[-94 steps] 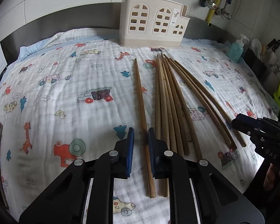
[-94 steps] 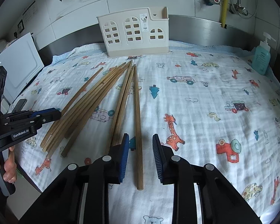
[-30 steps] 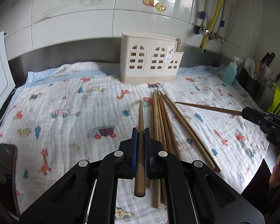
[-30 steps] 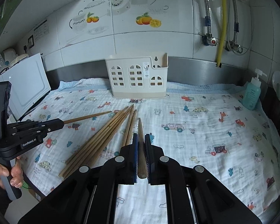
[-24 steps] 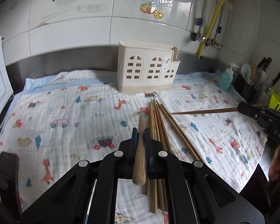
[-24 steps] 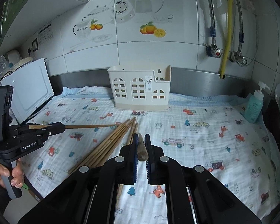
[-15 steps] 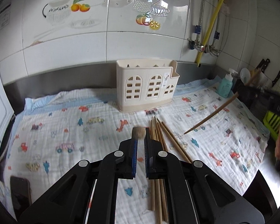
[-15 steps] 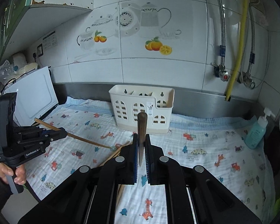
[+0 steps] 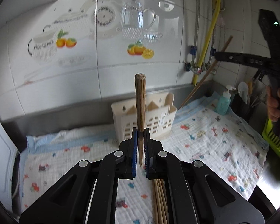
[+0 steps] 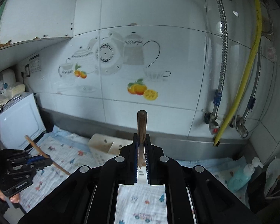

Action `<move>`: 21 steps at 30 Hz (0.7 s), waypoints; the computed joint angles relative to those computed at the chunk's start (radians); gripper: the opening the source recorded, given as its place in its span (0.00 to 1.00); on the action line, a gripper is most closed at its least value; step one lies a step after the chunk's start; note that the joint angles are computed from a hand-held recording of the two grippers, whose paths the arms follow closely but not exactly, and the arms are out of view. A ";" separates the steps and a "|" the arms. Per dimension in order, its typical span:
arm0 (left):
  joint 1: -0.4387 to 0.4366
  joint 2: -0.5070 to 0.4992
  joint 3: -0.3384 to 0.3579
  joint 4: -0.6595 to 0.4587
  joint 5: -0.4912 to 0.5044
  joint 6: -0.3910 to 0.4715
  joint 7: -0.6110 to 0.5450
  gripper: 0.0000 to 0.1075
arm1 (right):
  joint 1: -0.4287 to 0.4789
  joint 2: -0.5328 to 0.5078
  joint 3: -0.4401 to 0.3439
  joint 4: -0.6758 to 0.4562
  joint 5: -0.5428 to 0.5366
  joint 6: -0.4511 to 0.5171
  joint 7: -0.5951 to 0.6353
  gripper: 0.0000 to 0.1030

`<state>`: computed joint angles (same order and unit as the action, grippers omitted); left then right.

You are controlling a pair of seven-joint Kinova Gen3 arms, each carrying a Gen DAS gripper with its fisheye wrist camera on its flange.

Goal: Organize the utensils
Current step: 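Lift the left tool's chopstick toward the white holder while the right tool carries its own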

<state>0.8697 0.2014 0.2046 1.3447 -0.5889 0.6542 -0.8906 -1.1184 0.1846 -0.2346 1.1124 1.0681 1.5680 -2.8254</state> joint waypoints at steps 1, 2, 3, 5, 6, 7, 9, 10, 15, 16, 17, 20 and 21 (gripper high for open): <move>0.004 0.005 -0.001 -0.022 -0.013 0.002 -0.004 0.05 | 0.022 0.000 0.002 -0.002 -0.015 -0.020 0.003 0.06; 0.007 0.009 -0.003 -0.043 -0.022 0.004 -0.010 0.05 | 0.027 0.005 0.012 -0.008 -0.015 -0.025 0.010 0.06; 0.011 0.015 -0.005 -0.067 -0.031 0.004 -0.017 0.05 | 0.039 0.013 0.018 -0.015 -0.022 -0.031 0.020 0.06; 0.031 0.032 -0.021 -0.117 -0.069 0.012 -0.013 0.05 | 0.067 0.016 0.032 -0.011 -0.053 -0.062 0.016 0.06; 0.040 0.043 -0.029 -0.145 -0.085 0.015 -0.012 0.05 | 0.079 0.018 0.037 -0.006 -0.066 -0.075 0.012 0.06; 0.049 0.053 -0.039 -0.166 -0.098 0.016 -0.009 0.05 | 0.093 0.018 0.041 0.002 -0.083 -0.094 0.010 0.06; 0.061 0.080 -0.054 -0.222 -0.115 0.026 -0.011 0.05 | 0.108 0.025 0.046 0.010 -0.102 -0.110 0.010 0.06; 0.080 0.098 -0.077 -0.249 -0.140 0.031 0.003 0.05 | 0.114 0.028 0.049 0.014 -0.110 -0.118 0.010 0.06; 0.093 0.196 -0.116 -0.394 -0.111 0.092 -0.040 0.05 | 0.146 0.035 0.057 0.037 -0.162 -0.157 0.019 0.06; 0.089 0.213 -0.121 -0.419 -0.087 0.106 -0.055 0.05 | 0.148 0.038 0.059 0.036 -0.167 -0.157 0.024 0.06; 0.080 0.228 -0.122 -0.439 -0.056 0.117 -0.073 0.05 | 0.151 0.038 0.060 0.039 -0.174 -0.161 0.028 0.06; 0.059 0.261 -0.130 -0.481 0.025 0.144 -0.110 0.05 | 0.155 0.040 0.063 0.043 -0.185 -0.167 0.035 0.07; 0.048 0.272 -0.128 -0.495 0.058 0.154 -0.125 0.05 | 0.155 0.041 0.064 0.044 -0.188 -0.167 0.036 0.07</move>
<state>0.9176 0.4736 0.0765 0.8494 -0.5312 0.8081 -1.0160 -0.9634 0.2257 -0.1701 1.1561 0.8803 1.4015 -2.7896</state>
